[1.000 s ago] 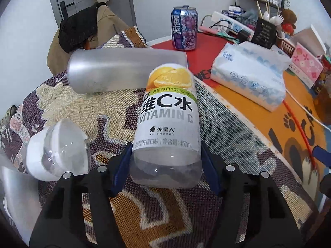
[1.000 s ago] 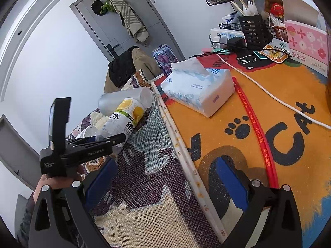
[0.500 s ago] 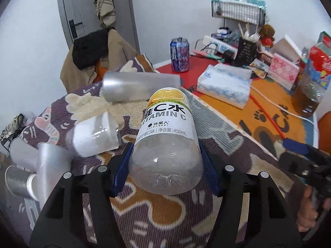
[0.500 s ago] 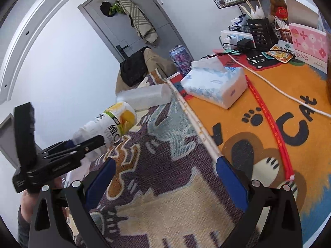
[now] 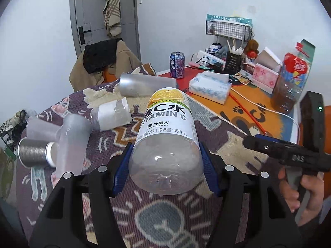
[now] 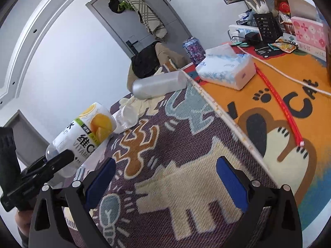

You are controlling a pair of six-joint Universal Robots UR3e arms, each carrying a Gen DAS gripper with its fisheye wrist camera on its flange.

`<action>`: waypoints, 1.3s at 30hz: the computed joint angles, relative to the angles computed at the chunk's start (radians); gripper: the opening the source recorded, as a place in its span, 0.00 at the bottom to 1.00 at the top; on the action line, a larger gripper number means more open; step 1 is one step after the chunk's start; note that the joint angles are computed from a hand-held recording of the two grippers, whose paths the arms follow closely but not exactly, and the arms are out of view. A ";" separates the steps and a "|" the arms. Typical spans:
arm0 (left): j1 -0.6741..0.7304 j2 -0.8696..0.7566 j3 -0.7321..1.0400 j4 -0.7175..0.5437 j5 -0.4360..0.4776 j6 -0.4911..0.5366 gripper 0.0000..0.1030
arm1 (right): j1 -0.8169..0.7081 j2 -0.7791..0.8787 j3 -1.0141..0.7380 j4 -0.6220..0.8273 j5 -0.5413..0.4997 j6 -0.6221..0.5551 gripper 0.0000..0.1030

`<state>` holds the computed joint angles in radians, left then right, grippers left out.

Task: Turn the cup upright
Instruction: 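Lift the bottle with the right gripper and rotate it upright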

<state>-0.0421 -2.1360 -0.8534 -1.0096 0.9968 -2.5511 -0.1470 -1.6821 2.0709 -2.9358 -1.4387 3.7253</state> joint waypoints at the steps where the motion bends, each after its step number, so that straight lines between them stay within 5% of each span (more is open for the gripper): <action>1: 0.008 0.025 -0.039 0.014 -0.006 0.003 0.61 | 0.003 -0.002 0.003 0.000 0.008 0.002 0.93; 13: 0.157 0.264 -0.461 0.078 -0.135 0.090 0.61 | 0.081 0.018 -0.015 0.023 0.030 0.020 0.93; 23: 0.174 0.241 -0.535 0.060 -0.132 0.126 0.61 | 0.099 0.025 0.003 0.033 0.051 0.020 0.93; 28: 0.141 0.186 -0.509 0.042 -0.039 0.095 0.62 | 0.018 0.032 0.050 -0.007 0.225 0.048 0.93; 31: 0.113 0.174 -0.528 0.099 0.044 0.070 0.83 | -0.038 0.052 0.075 -0.066 0.366 0.091 0.93; 34: 0.128 0.197 -0.549 0.116 0.020 0.069 0.94 | -0.058 0.092 0.065 -0.109 0.442 0.136 0.93; 39: 0.155 0.228 -0.533 0.093 -0.017 0.061 0.94 | -0.050 0.179 -0.008 -0.124 0.501 0.183 0.87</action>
<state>0.1133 -1.9075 -1.3866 -0.9165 0.9795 -2.4901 -0.1967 -1.5033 2.0632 -3.0599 -0.9378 3.9084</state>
